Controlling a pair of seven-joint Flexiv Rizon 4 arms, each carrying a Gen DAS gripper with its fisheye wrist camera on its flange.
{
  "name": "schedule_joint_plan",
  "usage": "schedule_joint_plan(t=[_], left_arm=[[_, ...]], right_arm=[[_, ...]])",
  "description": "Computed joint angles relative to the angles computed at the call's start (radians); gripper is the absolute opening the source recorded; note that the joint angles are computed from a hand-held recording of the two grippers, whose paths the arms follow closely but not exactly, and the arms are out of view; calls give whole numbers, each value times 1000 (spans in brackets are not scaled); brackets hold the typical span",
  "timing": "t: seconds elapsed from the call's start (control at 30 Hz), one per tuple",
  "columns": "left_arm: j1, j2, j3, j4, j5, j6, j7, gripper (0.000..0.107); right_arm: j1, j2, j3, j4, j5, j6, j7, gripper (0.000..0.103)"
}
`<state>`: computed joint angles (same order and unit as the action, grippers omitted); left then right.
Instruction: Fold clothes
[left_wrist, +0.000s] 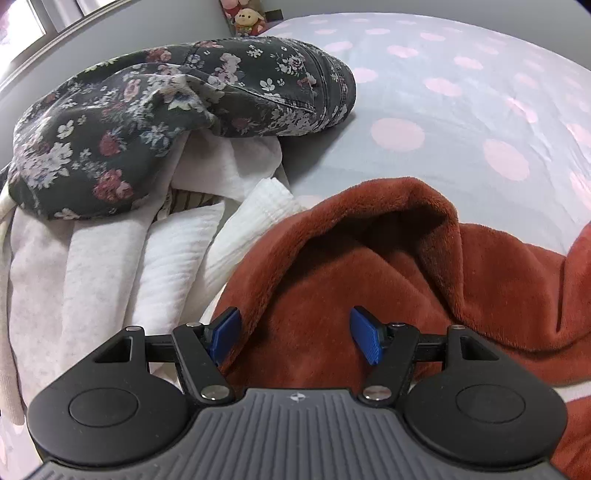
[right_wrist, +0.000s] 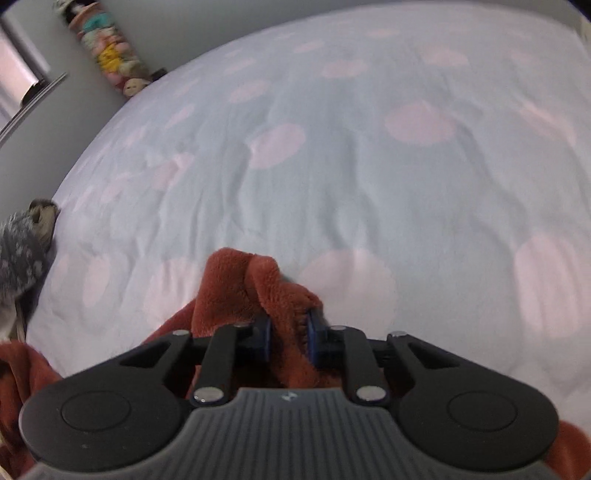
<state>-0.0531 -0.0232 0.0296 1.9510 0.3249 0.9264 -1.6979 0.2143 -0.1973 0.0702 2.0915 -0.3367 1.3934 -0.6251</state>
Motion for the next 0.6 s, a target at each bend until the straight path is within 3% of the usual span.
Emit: schedule_joint_plan(t=[0.1, 0.27, 0.43, 0.6], left_arm=[[5, 27, 7, 23, 9, 15, 22, 64], [31, 61, 18, 59, -18, 38, 67, 64], [51, 57, 22, 86, -79, 107, 181, 64], [45, 2, 12, 129, -296, 198, 445, 64]], right_arm=[[29, 74, -88, 58, -208, -18, 167, 14], [-69, 223, -117, 120, -548, -138, 400, 14], [-183, 359, -77, 152, -565, -281, 374, 13], [-270, 444, -35, 179, -500, -365, 325, 13]])
